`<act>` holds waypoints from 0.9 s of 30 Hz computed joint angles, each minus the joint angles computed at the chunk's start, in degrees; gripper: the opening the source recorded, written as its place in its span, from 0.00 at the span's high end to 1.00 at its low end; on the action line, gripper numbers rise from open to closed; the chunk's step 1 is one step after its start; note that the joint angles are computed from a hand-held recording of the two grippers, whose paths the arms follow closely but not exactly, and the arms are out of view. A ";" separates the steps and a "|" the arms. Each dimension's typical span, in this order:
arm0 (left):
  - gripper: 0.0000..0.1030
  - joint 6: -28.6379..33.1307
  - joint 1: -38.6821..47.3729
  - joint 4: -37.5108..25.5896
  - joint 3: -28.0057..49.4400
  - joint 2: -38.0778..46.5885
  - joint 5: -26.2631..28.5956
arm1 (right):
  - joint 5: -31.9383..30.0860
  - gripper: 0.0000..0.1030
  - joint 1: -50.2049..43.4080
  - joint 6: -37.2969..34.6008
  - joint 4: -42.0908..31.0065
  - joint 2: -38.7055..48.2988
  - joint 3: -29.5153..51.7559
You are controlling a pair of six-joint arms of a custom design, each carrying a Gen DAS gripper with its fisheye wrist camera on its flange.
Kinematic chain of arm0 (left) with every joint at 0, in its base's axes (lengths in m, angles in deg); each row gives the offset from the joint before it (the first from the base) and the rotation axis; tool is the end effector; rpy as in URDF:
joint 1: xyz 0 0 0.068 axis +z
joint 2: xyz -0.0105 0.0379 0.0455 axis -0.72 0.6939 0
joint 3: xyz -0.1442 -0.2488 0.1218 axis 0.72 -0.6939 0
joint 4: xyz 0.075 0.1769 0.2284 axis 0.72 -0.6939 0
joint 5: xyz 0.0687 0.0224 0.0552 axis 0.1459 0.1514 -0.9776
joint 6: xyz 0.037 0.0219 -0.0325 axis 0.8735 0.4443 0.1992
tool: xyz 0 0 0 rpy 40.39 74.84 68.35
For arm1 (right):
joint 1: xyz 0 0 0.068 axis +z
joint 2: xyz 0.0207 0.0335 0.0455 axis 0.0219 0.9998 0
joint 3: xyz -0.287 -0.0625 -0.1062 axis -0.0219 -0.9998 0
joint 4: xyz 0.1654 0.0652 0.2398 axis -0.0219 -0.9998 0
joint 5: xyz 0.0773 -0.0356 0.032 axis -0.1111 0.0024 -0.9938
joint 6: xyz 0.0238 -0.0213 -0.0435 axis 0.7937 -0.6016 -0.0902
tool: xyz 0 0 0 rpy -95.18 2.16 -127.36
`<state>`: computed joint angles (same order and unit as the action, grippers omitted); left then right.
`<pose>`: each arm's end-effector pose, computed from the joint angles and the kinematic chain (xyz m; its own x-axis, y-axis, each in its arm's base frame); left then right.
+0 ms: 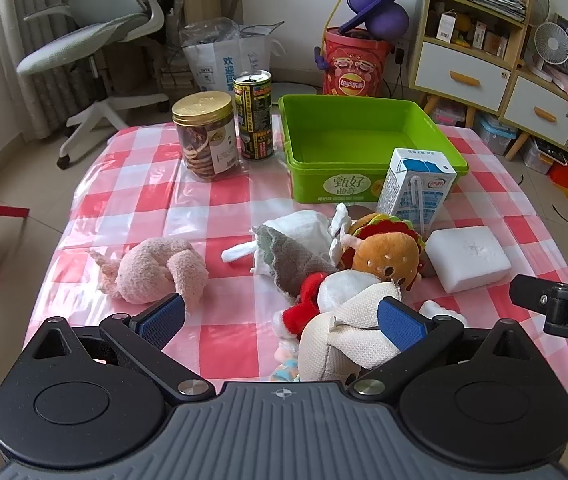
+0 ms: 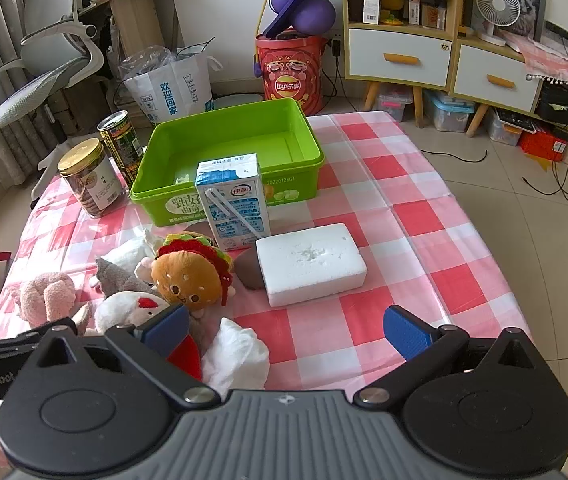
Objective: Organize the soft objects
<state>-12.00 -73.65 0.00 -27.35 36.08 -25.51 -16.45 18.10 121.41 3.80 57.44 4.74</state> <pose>0.1960 -0.0979 0.2328 -0.7289 0.2641 -0.6316 0.3199 0.9471 0.0267 0.1260 0.0260 0.2234 -0.6823 0.3913 -0.6175 0.4025 0.9062 0.1294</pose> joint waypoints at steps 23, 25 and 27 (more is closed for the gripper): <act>0.05 0.39 1.05 0.55 -0.04 0.49 0.72 | -0.20 0.15 -0.38 0.08 0.48 0.65 0.21; 0.05 0.34 1.02 0.55 -0.05 0.49 0.67 | -0.29 0.15 -0.54 -0.01 0.64 0.84 0.22; 0.05 0.45 1.21 0.43 -0.02 0.46 1.04 | -0.31 0.15 -0.56 -0.01 0.50 0.64 0.19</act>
<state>-11.55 -72.44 0.43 -27.37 36.54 -24.47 -16.76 17.54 121.41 4.30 58.08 4.93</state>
